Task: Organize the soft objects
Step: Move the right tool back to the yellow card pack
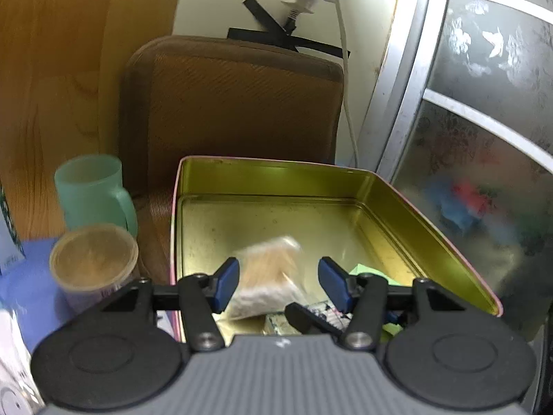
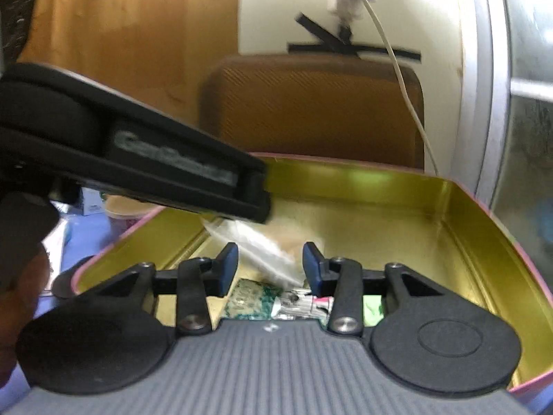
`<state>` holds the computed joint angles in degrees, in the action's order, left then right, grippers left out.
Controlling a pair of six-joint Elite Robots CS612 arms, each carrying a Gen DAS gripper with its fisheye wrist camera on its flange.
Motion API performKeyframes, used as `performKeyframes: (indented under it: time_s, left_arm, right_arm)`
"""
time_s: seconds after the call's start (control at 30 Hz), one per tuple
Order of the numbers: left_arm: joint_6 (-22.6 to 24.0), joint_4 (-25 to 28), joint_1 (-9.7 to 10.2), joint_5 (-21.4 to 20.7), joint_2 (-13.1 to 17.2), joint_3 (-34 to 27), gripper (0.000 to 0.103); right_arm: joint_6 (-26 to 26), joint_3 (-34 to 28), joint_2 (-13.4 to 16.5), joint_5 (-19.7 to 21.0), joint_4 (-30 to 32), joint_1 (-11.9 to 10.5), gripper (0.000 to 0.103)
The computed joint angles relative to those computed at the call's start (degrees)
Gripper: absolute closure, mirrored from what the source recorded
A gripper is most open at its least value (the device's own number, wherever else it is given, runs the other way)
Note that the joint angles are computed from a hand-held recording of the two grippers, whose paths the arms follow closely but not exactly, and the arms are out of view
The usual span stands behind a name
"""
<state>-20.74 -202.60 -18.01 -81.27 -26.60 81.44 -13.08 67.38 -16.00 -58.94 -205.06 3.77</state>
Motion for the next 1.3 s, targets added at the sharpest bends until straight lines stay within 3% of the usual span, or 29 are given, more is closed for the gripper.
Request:
performKeyframes:
  time_s: [0.2, 0.37, 0.57, 0.67, 0.8, 0.97, 1.03, 1.17, 1.3]
  left_arm:
    - [-1.49, -3.86, -0.68, 1.07, -1.74, 4.98, 0.051]
    - [-0.89, -13.89, -1.51, 1.7, -3.95, 12.66, 0.051]
    - [-6.42, -21.53, -1.42, 6.5, -5.72, 23.37, 0.051]
    - [-12.34, -22.31, -0.9, 10.03, -5.93, 27.65, 0.051]
    - [-20.56, -24.13, 0.27, 11.34, -5.41, 31.85, 0.051]
    - [-23.4, -29.42, 0.73, 12.57, -4.43, 34.78, 0.051]
    - [-23.44, -31.27, 1.03, 12.76, -4.12, 35.26, 0.051]
    - [-24.07, -34.27, 1.46, 12.48, -3.47, 35.85, 0.051]
    - [-24.55, -36.21, 1.95, 11.53, -2.94, 35.93, 0.051]
  right_arm:
    - [3.16, 2.34, -0.54, 2.58, -4.94, -1.04, 0.059]
    - [6.14, 5.82, -1.68, 4.35, -9.66, -1.73, 0.059]
    - [8.32, 10.05, -2.87, 11.93, -13.78, -3.67, 0.059]
    - [3.25, 12.11, -4.1, 16.39, -9.94, -3.27, 0.059]
    - [-5.73, 14.61, -5.94, 19.66, -1.2, -1.69, 0.059]
    - [-14.35, 16.13, -8.28, 20.16, 12.26, 1.3, 0.048]
    - [-14.47, 15.87, -8.57, 19.39, 15.23, 2.62, 0.029]
    - [-12.05, 14.9, -8.71, 17.38, 19.58, 4.78, 0.026]
    - [-5.25, 14.0, -8.3, 11.75, 17.82, 6.68, 0.011]
